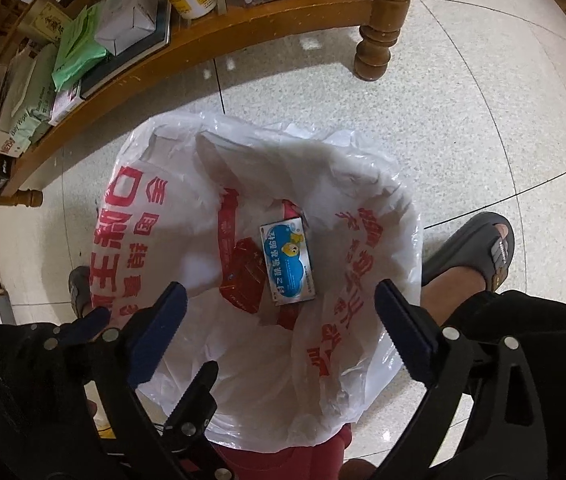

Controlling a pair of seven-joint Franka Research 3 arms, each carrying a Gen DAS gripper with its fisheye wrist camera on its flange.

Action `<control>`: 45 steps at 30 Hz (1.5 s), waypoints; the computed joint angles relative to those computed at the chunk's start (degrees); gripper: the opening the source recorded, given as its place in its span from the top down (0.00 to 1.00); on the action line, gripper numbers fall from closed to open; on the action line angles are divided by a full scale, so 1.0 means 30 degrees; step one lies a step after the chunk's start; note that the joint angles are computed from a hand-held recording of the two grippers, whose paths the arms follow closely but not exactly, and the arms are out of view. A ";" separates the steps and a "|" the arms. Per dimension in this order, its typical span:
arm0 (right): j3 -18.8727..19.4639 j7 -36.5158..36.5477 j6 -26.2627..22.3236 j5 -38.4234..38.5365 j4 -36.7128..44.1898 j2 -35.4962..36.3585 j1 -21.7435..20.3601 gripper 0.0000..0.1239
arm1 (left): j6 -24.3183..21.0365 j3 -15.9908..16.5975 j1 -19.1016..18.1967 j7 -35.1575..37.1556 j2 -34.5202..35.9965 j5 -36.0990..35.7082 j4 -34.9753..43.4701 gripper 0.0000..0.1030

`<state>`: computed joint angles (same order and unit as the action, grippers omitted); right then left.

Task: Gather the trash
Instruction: 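Open both tools to drop the red pack and blue box into the bag, then raise both tools back toward the table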

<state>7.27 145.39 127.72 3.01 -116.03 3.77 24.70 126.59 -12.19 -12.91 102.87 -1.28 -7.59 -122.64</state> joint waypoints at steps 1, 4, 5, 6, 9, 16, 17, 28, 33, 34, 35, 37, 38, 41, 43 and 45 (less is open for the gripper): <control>-0.0012 0.0091 0.0017 -0.0106 -0.0028 -0.0066 0.0006 0.24 | 0.0022 0.0004 0.0003 0.0081 -0.0068 -0.0016 -0.0027 0.07; 0.0002 0.0303 -0.0004 -0.0317 -0.0058 -0.0163 0.0025 0.23 | 0.0112 -0.0006 -0.0022 0.0292 -0.0157 0.0088 -0.0051 0.07; 0.0008 0.0408 -0.0043 -0.0437 -0.0073 -0.0207 0.0035 0.23 | 0.0119 -0.0003 -0.0028 0.0337 -0.0183 0.0158 -0.0062 0.07; 0.0018 0.0486 -0.0069 -0.0521 -0.0085 -0.0245 0.0041 0.23 | 0.0110 0.0010 -0.0033 0.0445 -0.0225 0.0107 -0.0076 0.07; 0.0044 0.0759 -0.0262 -0.1043 -0.0058 -0.0364 0.0064 0.23 | 0.0222 0.0027 -0.0043 0.0436 -0.0366 0.0235 -0.0135 0.07; 0.0128 0.1477 -0.0495 -0.1660 -0.0134 -0.0728 0.0057 0.23 | -0.0157 0.0272 0.0086 0.0477 -0.0673 -0.0722 0.0043 0.08; 0.0141 0.1609 -0.0519 -0.1671 -0.0172 -0.0830 0.0049 0.22 | -0.0278 0.0322 0.0121 0.0523 -0.0704 -0.0918 0.0082 0.08; 0.0655 0.2803 -0.1417 -0.3254 -0.0516 -0.2801 -0.0105 0.22 | 0.0604 0.0637 0.0215 0.0289 -0.2347 -0.1675 -0.0367 0.08; 0.1161 0.3773 -0.1357 -0.4230 -0.0959 -0.4075 -0.0335 0.22 | 0.1166 0.0956 0.0016 0.0108 -0.3439 -0.1698 -0.0802 0.07; 0.1305 0.3926 -0.1478 -0.4516 -0.0974 -0.4377 -0.0367 0.22 | 0.1243 0.0992 -0.0007 -0.0002 -0.3577 -0.1634 -0.0809 0.07; 0.1450 0.4018 -0.1689 -0.4787 -0.0870 -0.4470 -0.0406 0.22 | 0.1364 0.1013 -0.0025 -0.0108 -0.3775 -0.1509 -0.0867 0.07; 0.1761 0.4034 -0.2390 -0.5652 -0.0389 -0.4622 -0.0442 0.22 | 0.1590 0.1103 -0.0068 -0.0254 -0.4016 -0.1320 -0.0790 0.07; 0.1887 0.4007 -0.2588 -0.6093 -0.0193 -0.4732 -0.0444 0.22 | 0.1605 0.1220 -0.0118 -0.0183 -0.4096 -0.1477 -0.0686 0.07; 0.2165 0.4030 -0.3015 -0.7110 0.0305 -0.5153 -0.0469 0.22 | 0.1326 0.1462 -0.0121 -0.0311 -0.4216 -0.1740 -0.0030 0.07; 0.2233 0.3945 -0.2929 -0.7322 0.0475 -0.5502 -0.0508 0.22 | 0.1317 0.1582 -0.0084 -0.0370 -0.4383 -0.1952 0.0358 0.07; 0.2295 0.3764 -0.2623 -0.7467 0.0624 -0.5832 -0.0616 0.22 | 0.1073 0.1758 -0.0115 -0.0303 -0.4492 -0.2372 0.0803 0.08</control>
